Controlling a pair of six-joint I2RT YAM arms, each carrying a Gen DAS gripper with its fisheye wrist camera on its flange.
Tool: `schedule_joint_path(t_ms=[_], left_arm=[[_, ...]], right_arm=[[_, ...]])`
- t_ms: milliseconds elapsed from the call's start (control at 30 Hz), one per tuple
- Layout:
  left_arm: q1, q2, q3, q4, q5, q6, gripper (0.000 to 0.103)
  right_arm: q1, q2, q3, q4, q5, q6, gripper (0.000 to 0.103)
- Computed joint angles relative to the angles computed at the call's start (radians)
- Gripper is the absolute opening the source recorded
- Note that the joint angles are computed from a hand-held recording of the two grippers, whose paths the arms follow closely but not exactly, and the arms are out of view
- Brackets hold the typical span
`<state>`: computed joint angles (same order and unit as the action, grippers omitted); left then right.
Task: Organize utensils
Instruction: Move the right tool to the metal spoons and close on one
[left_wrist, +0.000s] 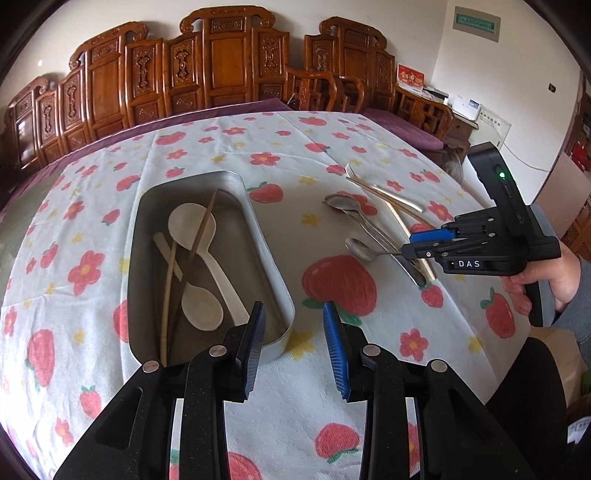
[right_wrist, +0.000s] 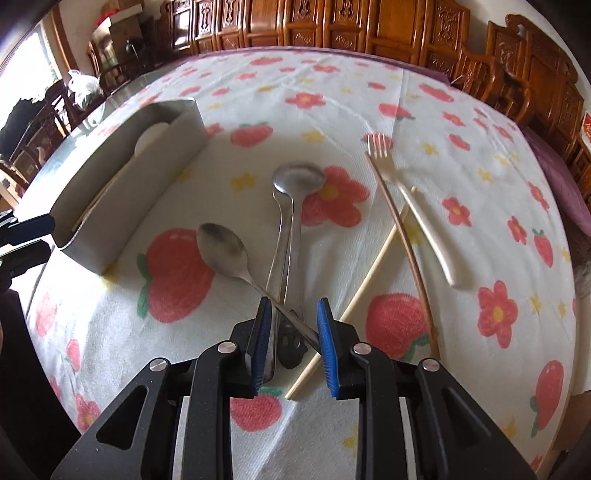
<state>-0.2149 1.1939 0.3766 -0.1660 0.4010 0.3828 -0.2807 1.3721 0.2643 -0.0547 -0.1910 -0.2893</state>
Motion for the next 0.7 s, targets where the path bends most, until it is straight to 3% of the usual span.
schedule_joint_path(t_ms=[267,700], left_arm=[[0.0,0.015,0.0,0.007,-0.001,0.004,0.03],[-0.002,0.018,0.0,0.008,-0.001,0.004,0.03]], right_arm=[[-0.045,0.03,0.028,-0.084,-0.072,-0.055,0.028],[0.097,-0.095,-0.004,-0.056,0.025,0.048,0.028]])
